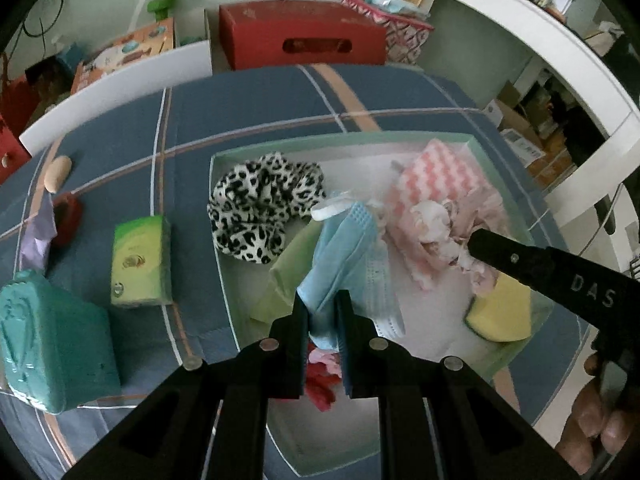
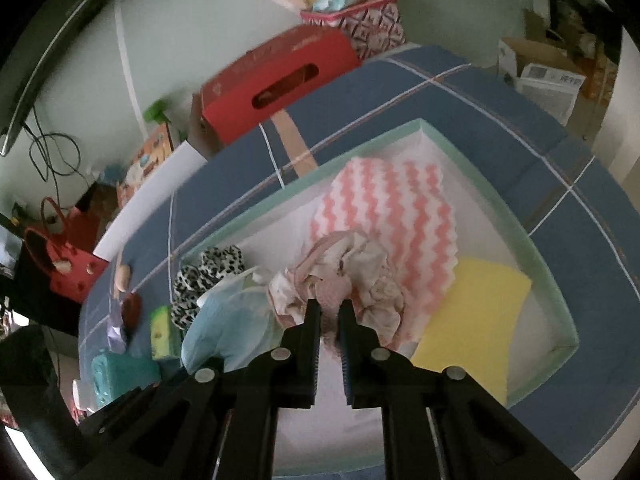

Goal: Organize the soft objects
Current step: 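Open the left tool to release the mask while the right tool releases the floral cloth, then withdraw both open tools from the tray back over the pile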

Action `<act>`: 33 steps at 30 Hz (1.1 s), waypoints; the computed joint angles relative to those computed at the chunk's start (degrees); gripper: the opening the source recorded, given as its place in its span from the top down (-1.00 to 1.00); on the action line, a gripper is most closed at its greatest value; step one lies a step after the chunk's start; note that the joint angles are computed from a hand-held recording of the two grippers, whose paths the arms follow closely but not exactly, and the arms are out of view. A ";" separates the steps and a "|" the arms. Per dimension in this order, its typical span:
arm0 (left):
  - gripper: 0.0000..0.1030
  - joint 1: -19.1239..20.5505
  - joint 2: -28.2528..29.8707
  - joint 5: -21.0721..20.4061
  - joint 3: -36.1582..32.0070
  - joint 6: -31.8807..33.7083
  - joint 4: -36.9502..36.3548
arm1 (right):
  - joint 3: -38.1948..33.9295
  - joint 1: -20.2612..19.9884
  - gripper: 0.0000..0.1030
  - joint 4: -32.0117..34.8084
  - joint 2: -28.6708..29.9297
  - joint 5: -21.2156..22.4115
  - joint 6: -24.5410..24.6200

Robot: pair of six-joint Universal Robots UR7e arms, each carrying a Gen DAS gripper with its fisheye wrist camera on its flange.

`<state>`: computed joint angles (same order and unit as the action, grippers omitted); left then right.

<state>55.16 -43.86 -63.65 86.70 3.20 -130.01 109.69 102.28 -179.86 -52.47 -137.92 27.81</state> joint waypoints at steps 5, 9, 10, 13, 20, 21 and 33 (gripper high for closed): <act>0.73 0.63 1.19 0.19 -0.79 -1.01 0.98 | -0.41 -1.13 0.77 2.16 0.36 1.03 0.79; 0.72 0.92 1.77 0.40 -1.30 -1.96 1.97 | -0.48 -1.79 0.77 2.95 0.49 2.04 0.98; 0.68 0.97 1.75 0.09 -1.50 -2.25 2.35 | -0.69 -1.85 0.77 3.49 0.61 1.94 1.14; 0.41 0.78 1.46 -0.12 -1.46 -2.36 2.42 | -1.64 -1.44 0.77 5.00 1.05 0.74 1.21; 0.03 -0.03 -0.63 -0.93 -0.76 -2.30 1.91 | -2.99 0.44 0.41 7.24 1.30 -2.92 1.20; 0.00 -0.07 -1.06 -1.04 -0.64 -2.31 1.72 | -3.08 0.71 0.34 7.17 1.35 -3.39 1.01; -0.49 0.92 -3.40 2.33 -1.45 -5.63 -0.31 | -3.71 3.35 -0.36 7.97 1.02 -9.04 0.90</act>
